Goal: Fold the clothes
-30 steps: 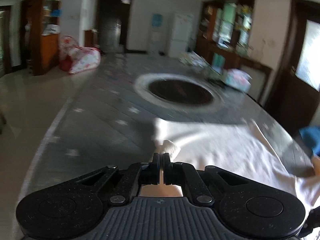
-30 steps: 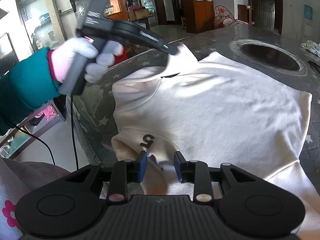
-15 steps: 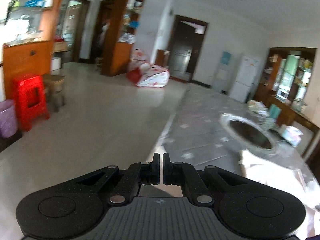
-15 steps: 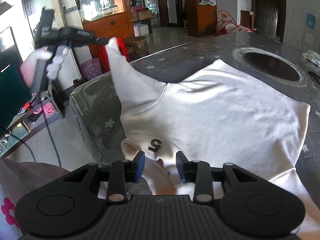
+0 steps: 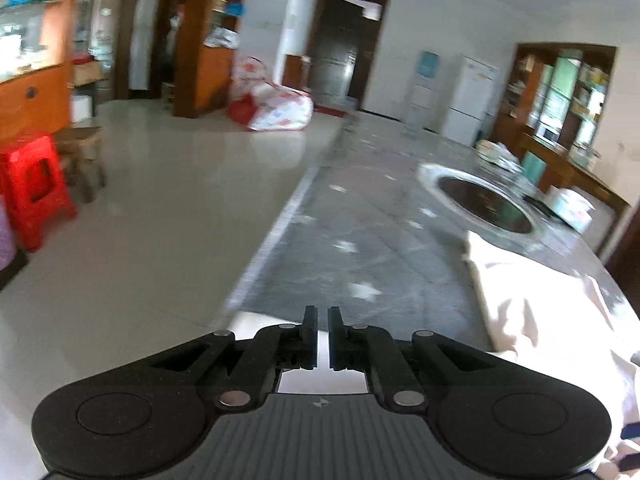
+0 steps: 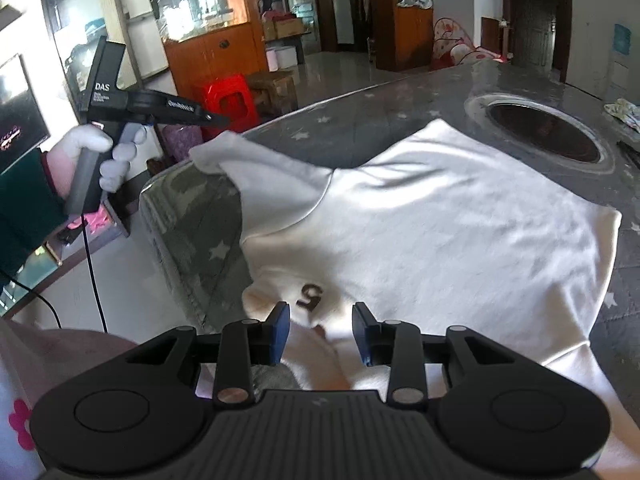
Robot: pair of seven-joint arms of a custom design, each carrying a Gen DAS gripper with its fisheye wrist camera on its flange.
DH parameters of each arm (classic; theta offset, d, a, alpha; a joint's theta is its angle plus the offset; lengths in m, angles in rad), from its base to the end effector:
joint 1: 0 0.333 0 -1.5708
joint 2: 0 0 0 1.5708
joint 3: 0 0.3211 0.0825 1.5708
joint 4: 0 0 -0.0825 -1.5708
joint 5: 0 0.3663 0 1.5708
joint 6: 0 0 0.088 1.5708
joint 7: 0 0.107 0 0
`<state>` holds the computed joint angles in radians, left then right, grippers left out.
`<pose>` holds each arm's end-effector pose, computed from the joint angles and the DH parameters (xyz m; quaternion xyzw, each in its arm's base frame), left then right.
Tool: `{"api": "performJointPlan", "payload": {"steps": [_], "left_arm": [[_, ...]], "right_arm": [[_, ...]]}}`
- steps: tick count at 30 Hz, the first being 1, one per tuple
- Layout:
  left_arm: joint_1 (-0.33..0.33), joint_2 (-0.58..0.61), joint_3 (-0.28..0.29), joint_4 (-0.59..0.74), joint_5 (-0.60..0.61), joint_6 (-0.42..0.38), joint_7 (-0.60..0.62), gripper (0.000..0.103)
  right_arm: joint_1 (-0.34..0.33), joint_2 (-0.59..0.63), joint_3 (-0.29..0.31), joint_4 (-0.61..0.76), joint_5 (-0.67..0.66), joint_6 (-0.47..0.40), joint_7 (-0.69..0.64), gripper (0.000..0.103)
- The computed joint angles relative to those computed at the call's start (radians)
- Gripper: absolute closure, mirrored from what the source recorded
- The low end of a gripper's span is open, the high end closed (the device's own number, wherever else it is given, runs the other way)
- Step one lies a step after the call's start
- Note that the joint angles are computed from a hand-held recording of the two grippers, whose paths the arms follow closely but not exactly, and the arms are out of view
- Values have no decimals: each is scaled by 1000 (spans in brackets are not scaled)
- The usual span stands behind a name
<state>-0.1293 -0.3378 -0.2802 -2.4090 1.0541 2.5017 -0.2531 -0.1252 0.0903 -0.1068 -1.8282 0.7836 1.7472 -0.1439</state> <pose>0.4145 -0.1945 0.4897 -0.8012 0.3978 -0.2878 0.3422 0.5609 -0.0654 0.5020 -0.9174 0.1395 0.0090 0.3726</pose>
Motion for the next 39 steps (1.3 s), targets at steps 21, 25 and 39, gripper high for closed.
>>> {"api": "performJointPlan", "payload": {"steps": [21, 25, 39], "left_arm": [[8, 176, 48, 108, 36, -80, 205, 95], [4, 159, 55, 99, 11, -88, 187, 93], [-54, 210, 15, 225, 103, 83, 196, 84]], "right_arm": [[0, 23, 3, 12, -47, -11, 18, 65], [-18, 31, -4, 45, -18, -66, 21, 64], [-63, 59, -20, 45, 142, 248, 111, 63]]}}
